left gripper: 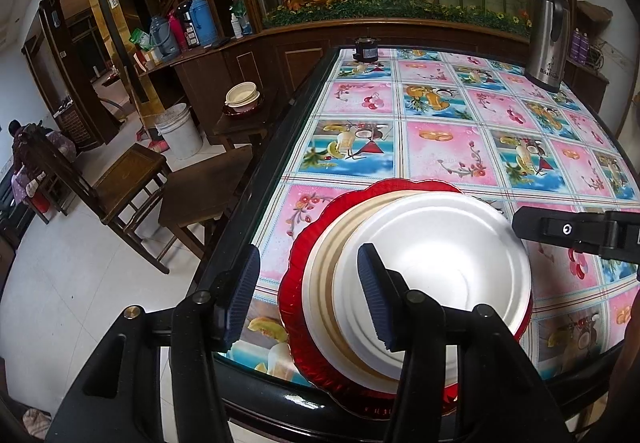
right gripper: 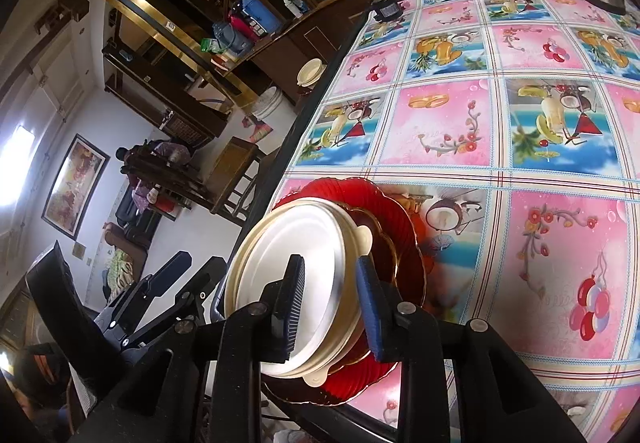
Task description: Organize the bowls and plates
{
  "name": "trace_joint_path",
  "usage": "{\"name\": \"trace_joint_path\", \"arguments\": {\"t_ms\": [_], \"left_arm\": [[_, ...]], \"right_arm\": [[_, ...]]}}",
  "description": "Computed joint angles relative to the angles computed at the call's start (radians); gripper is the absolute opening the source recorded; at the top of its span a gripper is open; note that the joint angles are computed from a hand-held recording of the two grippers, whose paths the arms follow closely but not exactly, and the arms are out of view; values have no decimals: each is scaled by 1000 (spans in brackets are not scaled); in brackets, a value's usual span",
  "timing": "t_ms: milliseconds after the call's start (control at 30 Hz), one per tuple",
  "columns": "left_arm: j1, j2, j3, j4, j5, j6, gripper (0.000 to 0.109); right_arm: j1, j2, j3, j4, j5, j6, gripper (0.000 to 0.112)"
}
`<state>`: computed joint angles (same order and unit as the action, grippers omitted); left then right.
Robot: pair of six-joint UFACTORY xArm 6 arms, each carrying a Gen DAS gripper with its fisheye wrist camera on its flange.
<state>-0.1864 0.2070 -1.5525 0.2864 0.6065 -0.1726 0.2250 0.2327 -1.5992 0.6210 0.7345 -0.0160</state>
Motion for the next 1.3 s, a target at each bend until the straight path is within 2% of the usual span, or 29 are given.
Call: {"name": "trace_joint_path", "arguments": {"t_ms": [233, 1000, 1300], "left_arm": [[-5, -2, -3, 18, 6, -15, 50], [-53, 29, -78, 90, 49, -51, 52], [-78, 52, -122, 109, 75, -51, 52]], "right_arm": [[-15, -7, 11, 35, -3, -19, 37], [-89, -58, 83, 142, -35, -115, 47], [-132, -81, 120, 140, -92, -146, 49]]}}
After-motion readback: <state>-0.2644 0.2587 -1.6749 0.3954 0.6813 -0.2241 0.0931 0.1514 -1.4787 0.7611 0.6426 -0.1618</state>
